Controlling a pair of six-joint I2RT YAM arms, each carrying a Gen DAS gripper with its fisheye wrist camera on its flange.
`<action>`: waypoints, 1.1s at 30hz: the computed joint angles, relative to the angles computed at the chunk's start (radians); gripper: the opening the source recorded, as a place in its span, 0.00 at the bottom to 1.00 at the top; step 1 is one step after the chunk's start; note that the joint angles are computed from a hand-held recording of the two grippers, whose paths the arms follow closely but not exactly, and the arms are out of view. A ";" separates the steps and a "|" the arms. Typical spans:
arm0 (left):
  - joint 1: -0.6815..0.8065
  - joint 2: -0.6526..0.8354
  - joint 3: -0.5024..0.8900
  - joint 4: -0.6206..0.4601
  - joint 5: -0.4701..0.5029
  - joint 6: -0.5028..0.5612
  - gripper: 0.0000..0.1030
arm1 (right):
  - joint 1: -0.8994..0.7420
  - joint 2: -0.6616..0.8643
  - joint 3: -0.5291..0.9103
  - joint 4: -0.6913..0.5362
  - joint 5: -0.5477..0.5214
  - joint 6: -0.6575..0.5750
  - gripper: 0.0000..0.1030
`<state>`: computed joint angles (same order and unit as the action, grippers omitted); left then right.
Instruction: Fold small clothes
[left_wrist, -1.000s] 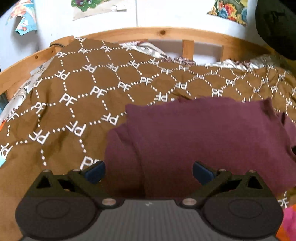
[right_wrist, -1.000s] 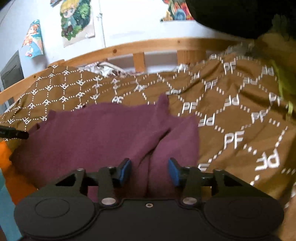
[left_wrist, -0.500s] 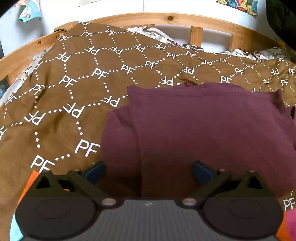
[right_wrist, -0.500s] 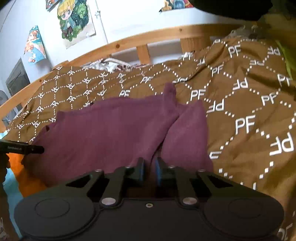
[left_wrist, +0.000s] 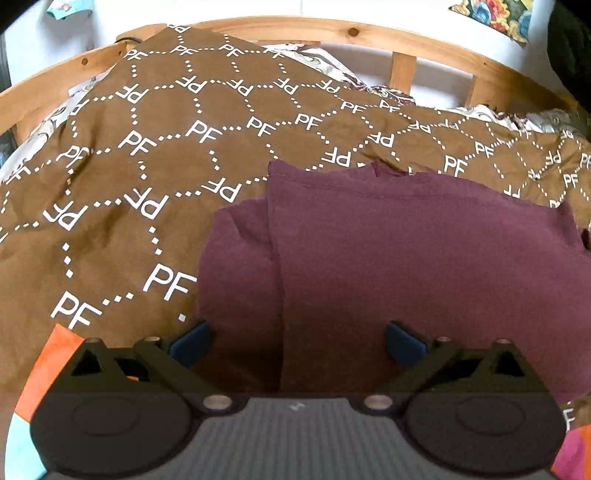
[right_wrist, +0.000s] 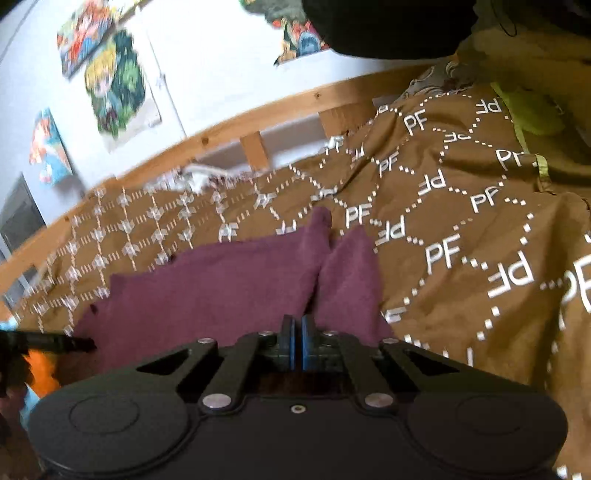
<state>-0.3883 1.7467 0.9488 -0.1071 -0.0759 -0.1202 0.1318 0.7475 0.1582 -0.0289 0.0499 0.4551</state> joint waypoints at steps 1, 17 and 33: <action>-0.006 0.002 0.001 -0.001 -0.007 -0.003 0.99 | -0.001 0.031 -0.005 0.020 0.001 0.012 0.02; -0.007 0.027 0.031 -0.030 -0.014 -0.016 0.99 | 0.019 0.161 -0.016 0.150 0.012 0.018 0.22; 0.003 0.019 0.033 -0.043 -0.004 -0.040 0.99 | 0.091 0.186 0.011 0.118 0.105 -0.007 0.18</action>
<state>-0.3848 1.7655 0.9813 -0.1501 -0.0800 -0.1605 0.2226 0.9333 0.1691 0.0891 0.1552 0.4476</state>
